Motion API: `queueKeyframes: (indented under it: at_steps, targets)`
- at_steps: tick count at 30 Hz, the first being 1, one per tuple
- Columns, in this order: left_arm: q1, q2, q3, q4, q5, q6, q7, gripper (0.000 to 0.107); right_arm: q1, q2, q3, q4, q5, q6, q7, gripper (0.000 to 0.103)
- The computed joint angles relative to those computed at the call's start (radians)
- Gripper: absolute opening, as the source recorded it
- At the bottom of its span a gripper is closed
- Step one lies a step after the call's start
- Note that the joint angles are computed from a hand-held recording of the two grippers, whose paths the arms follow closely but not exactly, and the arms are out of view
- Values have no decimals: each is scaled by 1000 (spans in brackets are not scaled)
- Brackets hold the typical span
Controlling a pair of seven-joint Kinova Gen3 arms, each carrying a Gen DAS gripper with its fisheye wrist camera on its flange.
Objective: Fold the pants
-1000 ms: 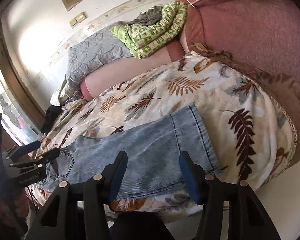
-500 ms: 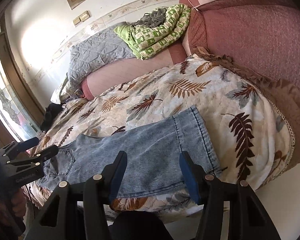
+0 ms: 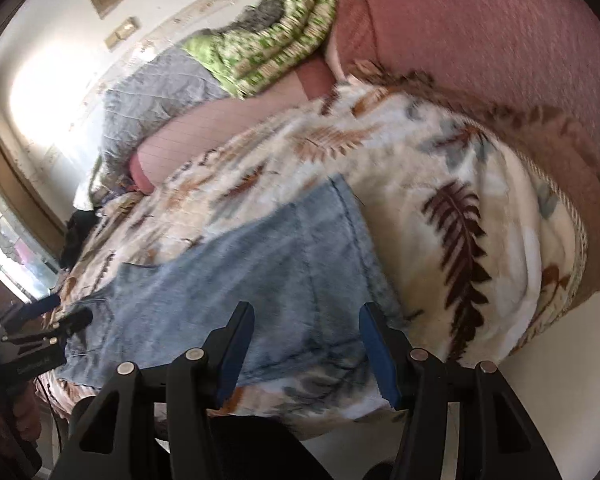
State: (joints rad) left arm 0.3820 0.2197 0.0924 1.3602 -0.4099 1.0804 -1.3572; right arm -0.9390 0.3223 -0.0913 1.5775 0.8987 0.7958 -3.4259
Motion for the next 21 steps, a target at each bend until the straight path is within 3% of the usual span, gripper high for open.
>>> queueKeyframes:
  at_steps: [2, 6, 8, 11, 17, 19, 21]
  targets:
    - [-11, 52, -5, -28, 23, 56, -10, 80, 26, 1, -4, 29, -17, -30, -26, 58]
    - [-17, 111, -34, -43, 28, 97, 16, 80, 192, -4, -148, 114, 49, -91, -148, 58]
    - [-12, 128, -45, -50, 12, 102, 32, 80, 238, -7, -173, 153, 105, -138, -218, 58]
    - [-6, 147, -53, -56, -9, 107, 33, 80, 203, -22, -78, 210, 179, -236, -340, 59]
    - [1, 158, -57, -56, -22, 109, 16, 80, 142, -35, 105, 282, 352, -465, -576, 77]
    - [-7, 157, -55, -63, -7, 117, 6, 80, 180, -40, 82, 285, 392, -520, -592, 76]
    - [-19, 152, -52, -67, 13, 121, -7, 80, 257, -43, -2, 269, 397, -551, -543, 75]
